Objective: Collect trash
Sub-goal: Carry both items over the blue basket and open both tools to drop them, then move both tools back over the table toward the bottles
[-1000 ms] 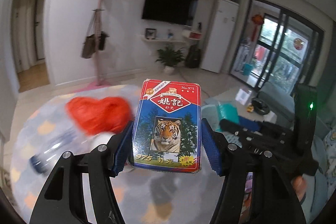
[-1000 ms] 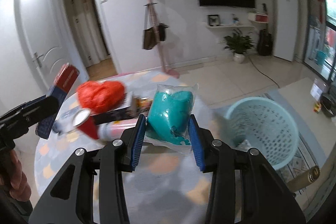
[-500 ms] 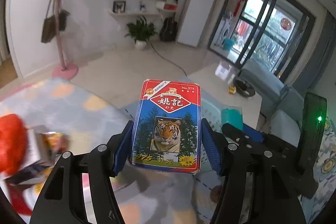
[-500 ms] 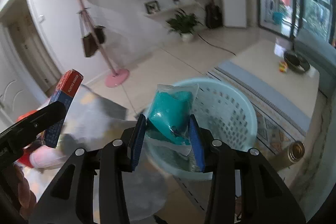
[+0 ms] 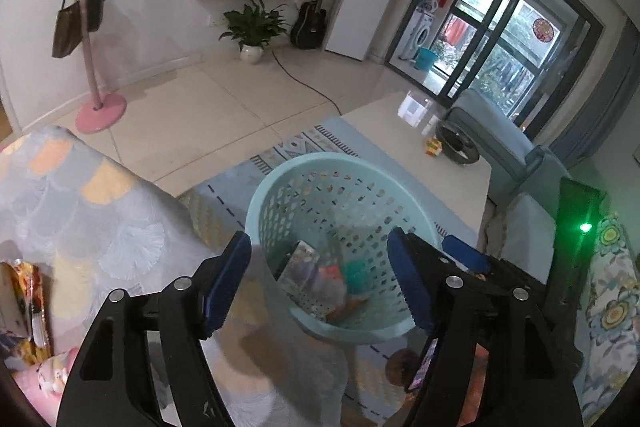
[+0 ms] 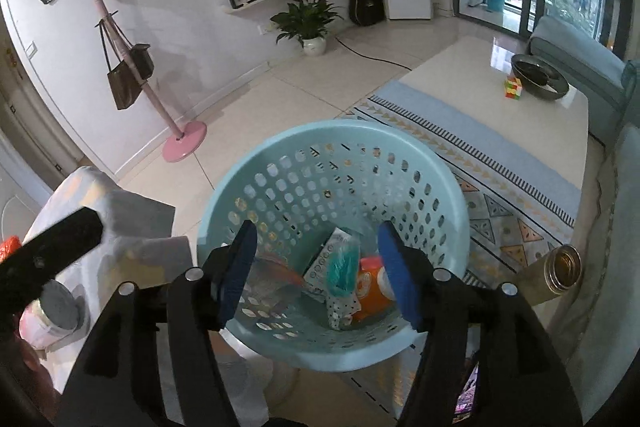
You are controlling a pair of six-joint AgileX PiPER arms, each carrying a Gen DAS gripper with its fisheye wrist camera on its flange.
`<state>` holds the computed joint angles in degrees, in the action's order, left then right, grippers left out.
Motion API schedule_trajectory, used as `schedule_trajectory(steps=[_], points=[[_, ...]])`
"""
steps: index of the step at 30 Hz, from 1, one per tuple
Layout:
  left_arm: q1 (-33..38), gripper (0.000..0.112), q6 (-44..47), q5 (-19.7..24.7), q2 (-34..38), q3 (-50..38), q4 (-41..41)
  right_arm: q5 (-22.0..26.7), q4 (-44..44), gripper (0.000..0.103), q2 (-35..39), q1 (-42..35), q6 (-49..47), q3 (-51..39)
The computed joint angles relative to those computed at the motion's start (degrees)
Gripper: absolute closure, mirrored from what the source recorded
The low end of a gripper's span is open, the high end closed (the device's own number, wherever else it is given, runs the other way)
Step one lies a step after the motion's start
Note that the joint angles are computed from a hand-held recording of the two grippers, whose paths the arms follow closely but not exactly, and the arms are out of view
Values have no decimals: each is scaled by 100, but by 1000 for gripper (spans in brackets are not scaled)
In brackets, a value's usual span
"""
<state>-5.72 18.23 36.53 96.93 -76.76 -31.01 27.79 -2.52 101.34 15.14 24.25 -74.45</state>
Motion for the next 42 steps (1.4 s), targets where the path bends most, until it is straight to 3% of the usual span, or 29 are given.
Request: schedule_trajectory(steps=[7, 15, 19, 22, 27, 31, 33, 36, 42], points=[[98, 43, 174, -161, -778, 617, -62, -17, 366, 44, -404, 11, -393, 217], [933, 43, 672, -30, -2523, 1601, -447, 90, -15, 44, -1111, 914, -262, 129], [1954, 43, 990, 462, -3200, 1808, -708, 142, 292, 44, -1069, 1445, -607, -147], [3232, 43, 1622, 1020, -3511, 1891, -1144, 232, 367, 44, -849, 1822, -732, -460], [5219, 43, 2613, 1909, -3321, 1742, -1695, 419, 1102, 45, -297, 2150, -1362, -1118], [6200, 43, 3107, 2194, -2815, 1487, -1714, 723, 1562, 59, 192, 2300, -1760, -1688], [6391, 43, 3160, 2164, -2428, 1244, -1472, 914, 1499, 65, 475, 2391, -1716, -2045], [6555, 43, 3271, 1987, -1885, 963, -1243, 1297, 1383, 65, 945, 2486, -1632, -2674], [6524, 43, 3137, 2043, -769, 175, -852, 2292, 1246, 65, 1631, 2518, -1746, -3741]])
